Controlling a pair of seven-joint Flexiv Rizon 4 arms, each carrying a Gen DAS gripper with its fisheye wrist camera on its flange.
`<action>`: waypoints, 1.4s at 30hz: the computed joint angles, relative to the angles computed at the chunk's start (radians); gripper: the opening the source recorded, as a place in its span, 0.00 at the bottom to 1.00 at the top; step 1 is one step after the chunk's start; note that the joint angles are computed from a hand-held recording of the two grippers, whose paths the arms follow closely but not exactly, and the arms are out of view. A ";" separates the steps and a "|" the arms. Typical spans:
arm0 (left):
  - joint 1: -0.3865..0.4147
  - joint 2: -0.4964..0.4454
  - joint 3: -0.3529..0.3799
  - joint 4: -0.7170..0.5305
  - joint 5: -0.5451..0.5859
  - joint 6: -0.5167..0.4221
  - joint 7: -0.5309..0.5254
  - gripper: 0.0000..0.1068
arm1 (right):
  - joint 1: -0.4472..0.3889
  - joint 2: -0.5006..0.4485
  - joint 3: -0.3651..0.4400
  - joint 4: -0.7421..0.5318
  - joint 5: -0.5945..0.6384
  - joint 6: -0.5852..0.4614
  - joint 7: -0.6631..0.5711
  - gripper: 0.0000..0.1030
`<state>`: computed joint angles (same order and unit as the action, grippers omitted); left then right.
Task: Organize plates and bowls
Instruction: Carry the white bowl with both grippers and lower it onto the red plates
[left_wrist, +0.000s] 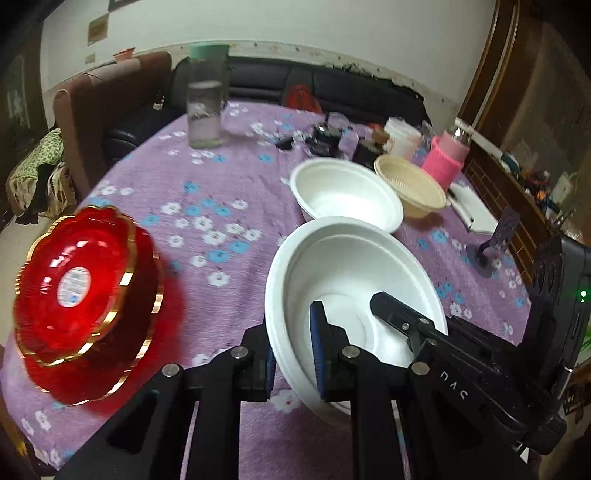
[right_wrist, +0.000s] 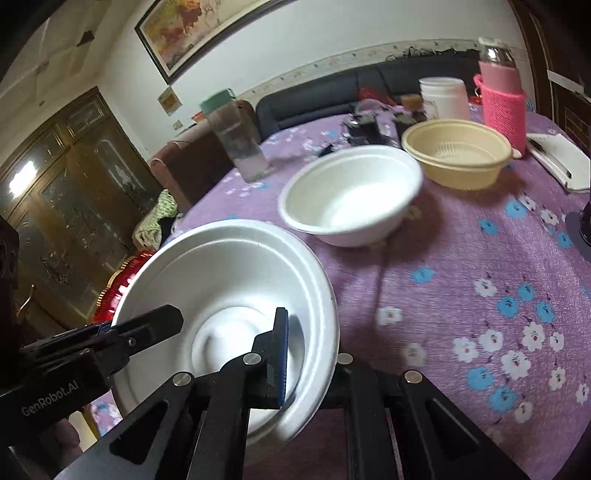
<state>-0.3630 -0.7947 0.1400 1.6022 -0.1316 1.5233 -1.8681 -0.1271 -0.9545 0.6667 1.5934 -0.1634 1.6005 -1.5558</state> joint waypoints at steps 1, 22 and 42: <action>0.001 0.012 0.003 0.017 0.003 0.013 -0.003 0.15 | 0.007 0.009 -0.001 0.006 0.002 0.007 0.002 0.10; 0.063 0.193 0.160 0.335 -0.164 0.242 0.086 0.15 | 0.349 0.026 -0.069 -0.232 0.022 -0.144 0.009 0.11; 0.377 0.111 -0.135 0.279 -0.157 0.147 0.184 0.40 | 0.618 -0.041 -0.420 -0.403 0.047 -0.344 0.128 0.11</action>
<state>0.0142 -0.6842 0.0049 1.8815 -0.2882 1.6707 -1.6842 0.4910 -0.9959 0.2470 1.1901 -0.1162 1.2569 -1.4279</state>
